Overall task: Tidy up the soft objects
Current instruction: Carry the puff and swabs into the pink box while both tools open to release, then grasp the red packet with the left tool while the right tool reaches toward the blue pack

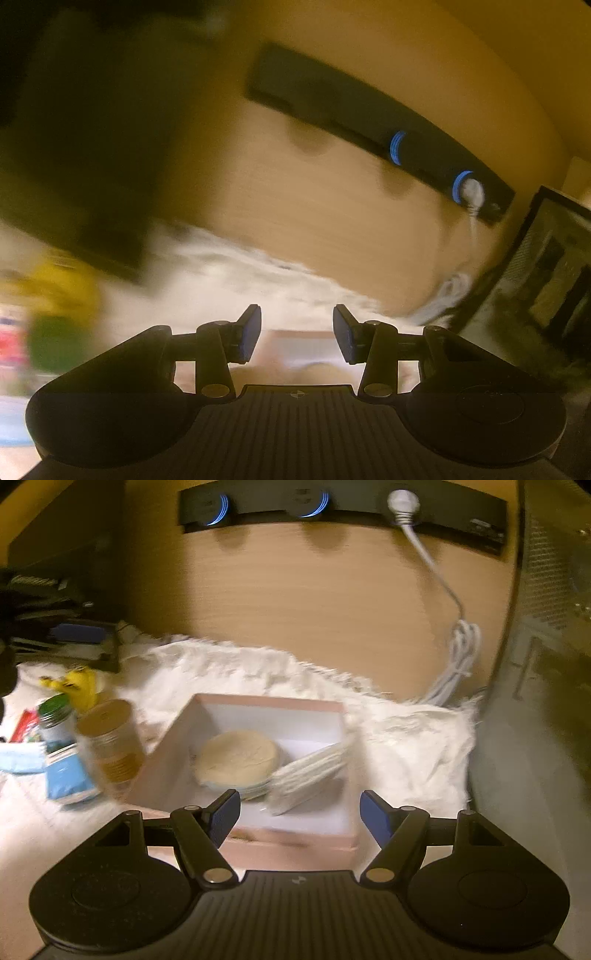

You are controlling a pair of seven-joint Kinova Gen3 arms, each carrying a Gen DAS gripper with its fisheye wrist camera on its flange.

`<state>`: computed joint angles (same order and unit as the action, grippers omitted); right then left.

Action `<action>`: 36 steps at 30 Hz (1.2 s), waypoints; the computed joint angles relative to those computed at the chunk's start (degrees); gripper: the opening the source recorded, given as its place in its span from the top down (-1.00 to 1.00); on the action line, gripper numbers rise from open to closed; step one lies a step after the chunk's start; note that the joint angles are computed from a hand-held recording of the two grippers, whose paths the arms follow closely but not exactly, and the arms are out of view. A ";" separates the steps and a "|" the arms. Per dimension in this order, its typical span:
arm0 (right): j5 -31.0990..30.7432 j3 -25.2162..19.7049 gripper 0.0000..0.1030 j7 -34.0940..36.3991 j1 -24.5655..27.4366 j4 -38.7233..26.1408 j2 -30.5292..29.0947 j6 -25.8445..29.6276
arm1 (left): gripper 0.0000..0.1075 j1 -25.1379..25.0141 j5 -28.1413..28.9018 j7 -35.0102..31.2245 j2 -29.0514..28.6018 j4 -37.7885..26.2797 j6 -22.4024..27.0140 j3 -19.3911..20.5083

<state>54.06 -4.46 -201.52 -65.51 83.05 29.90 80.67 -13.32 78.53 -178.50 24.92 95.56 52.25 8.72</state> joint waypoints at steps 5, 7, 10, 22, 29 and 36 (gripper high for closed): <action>0.09 0.30 -0.41 2.36 1.01 -2.30 1.47 -2.74 | 0.13 -4.32 -2.58 1.66 -1.04 2.85 -1.18 -4.69; -0.62 1.22 -0.41 4.36 1.55 -4.96 3.26 -1.86 | 0.13 -6.15 -4.36 3.18 -0.74 3.89 -2.61 -5.30; -0.72 3.54 -0.38 7.83 1.90 -9.10 6.59 1.15 | 0.13 -8.04 -6.24 5.22 -0.54 5.95 -5.96 -6.29; -15.00 4.61 0.70 7.73 9.11 -12.22 7.66 -4.45 | 0.13 -13.42 -15.88 8.89 2.00 4.55 -3.44 -3.96; -8.79 6.33 0.44 9.20 0.96 -14.51 8.78 0.74 | 0.13 -10.93 -17.96 10.85 3.70 1.55 -1.98 -1.09; -0.06 5.86 -0.26 20.17 -2.51 -19.30 9.91 -3.41 | 0.12 -11.78 -16.07 -2.14 5.80 -3.84 -11.42 2.06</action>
<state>54.00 1.40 -181.35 -68.02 63.74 39.82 77.26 -25.11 62.46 -180.64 30.72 91.72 40.83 10.78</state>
